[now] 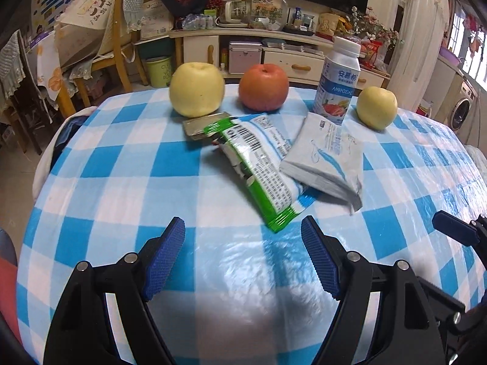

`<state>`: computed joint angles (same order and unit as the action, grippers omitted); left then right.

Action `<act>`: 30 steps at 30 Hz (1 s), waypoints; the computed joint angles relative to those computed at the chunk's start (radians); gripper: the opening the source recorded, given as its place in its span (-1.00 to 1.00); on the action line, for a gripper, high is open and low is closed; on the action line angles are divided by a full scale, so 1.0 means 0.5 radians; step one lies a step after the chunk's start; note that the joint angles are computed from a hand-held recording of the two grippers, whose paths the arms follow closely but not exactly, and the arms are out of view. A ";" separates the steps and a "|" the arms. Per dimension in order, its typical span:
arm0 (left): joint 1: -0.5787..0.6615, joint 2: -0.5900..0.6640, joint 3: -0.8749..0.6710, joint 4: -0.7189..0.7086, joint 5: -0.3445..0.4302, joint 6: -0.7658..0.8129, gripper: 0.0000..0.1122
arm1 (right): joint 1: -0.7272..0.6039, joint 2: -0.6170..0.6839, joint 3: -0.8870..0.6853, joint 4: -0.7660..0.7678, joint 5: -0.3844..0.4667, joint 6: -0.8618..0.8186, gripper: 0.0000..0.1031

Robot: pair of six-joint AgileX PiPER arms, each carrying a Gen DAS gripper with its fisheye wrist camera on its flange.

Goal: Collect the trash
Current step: 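Return both tools to the table toward the green snack bag and wipes pack, then grasp the green-white snack bag with the left tool while the right tool grasps the white wipes pack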

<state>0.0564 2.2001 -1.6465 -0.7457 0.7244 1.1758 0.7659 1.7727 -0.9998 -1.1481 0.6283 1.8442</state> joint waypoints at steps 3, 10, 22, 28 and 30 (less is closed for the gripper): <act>-0.060 0.043 -0.080 0.034 0.035 -0.098 0.40 | -0.014 -0.005 0.012 0.005 0.008 0.011 0.51; -0.142 0.168 -0.295 0.063 0.106 -0.278 0.40 | -0.043 -0.006 0.029 0.026 -0.002 0.001 0.52; -0.177 0.440 -0.739 0.230 0.387 -0.582 -0.04 | -0.196 0.113 -0.147 0.116 0.119 -0.468 0.53; -0.152 0.460 -0.768 0.173 0.445 -0.555 -0.20 | -0.287 0.116 -0.106 0.123 0.024 -0.461 0.54; -0.144 0.443 -0.736 0.153 0.436 -0.544 -0.32 | -0.295 0.118 -0.105 0.132 0.015 -0.470 0.54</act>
